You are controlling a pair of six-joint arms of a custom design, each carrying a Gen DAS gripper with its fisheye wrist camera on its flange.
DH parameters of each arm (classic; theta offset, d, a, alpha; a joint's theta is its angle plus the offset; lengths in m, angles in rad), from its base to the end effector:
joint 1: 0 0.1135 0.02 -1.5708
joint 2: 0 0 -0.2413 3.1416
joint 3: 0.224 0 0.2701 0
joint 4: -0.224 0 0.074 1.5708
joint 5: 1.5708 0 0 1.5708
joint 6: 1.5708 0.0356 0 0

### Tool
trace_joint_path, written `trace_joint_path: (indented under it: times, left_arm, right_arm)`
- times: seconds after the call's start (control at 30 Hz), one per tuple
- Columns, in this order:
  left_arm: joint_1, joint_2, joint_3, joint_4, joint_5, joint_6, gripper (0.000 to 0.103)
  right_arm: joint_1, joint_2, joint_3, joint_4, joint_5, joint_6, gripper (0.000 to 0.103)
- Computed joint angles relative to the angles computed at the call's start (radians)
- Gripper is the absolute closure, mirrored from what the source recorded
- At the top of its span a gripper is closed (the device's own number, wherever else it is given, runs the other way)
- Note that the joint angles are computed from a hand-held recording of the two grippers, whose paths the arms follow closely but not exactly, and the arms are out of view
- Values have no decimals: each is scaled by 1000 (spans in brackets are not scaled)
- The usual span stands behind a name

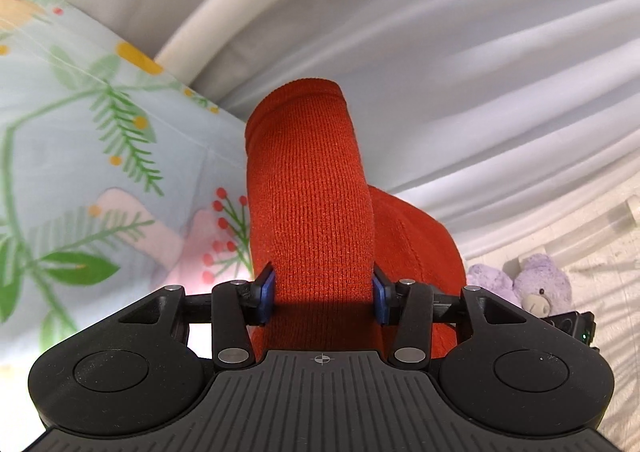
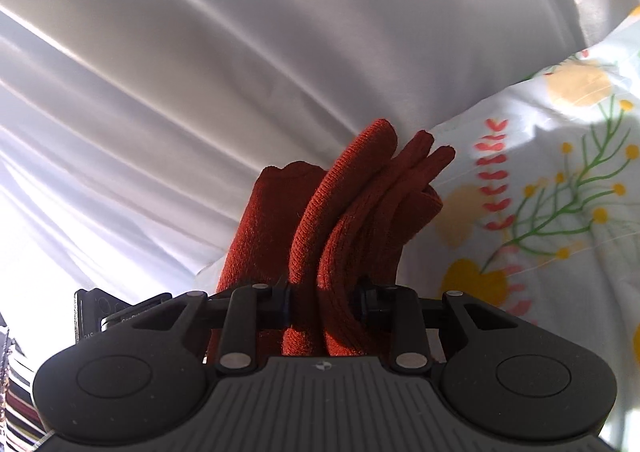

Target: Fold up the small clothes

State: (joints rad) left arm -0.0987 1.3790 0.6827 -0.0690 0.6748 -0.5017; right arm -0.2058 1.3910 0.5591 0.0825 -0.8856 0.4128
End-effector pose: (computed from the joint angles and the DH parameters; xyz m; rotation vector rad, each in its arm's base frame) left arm 0.2844 -0.0505 0.1570 -0.1261 2.3703 -1.0825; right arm 0.2692 -0.0280 0.1309 0.2347 2.2128 1.1259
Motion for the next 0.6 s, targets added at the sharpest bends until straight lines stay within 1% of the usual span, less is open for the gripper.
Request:
trace_joint_path:
  times: [0.07,0.23,0.37,0.43,0.5,0.57,0.6]
  left_arm:
    - [25,-91,-47,-54,0,19,54]
    - [101,-209,-127,-147,15,85,54]
    - [153,-207,-172,-178,10,132,53]
    - [162,-186,-190,-173,-10,157,52]
    - [165,-176,-203,-183,-57,163,50]
    - [183,-195,-211,-228,-118,181,47]
    - [196,-215,-219,-241,-141,178,49]
  right_arm:
    - [19,-48,-26,-12,-13,15,76]
    - [106,-141,-59,-74,10,39,76]
    - [184,-150,-86,-74,53,79,76]
    - [217,-137,-96,-72,77,105,76]
    - [244,-120,-102,-78,104,117,75]
    - [270,-99,-112,-77,144,130,74]
    - [275,-104,-113,-97,178,124,72]
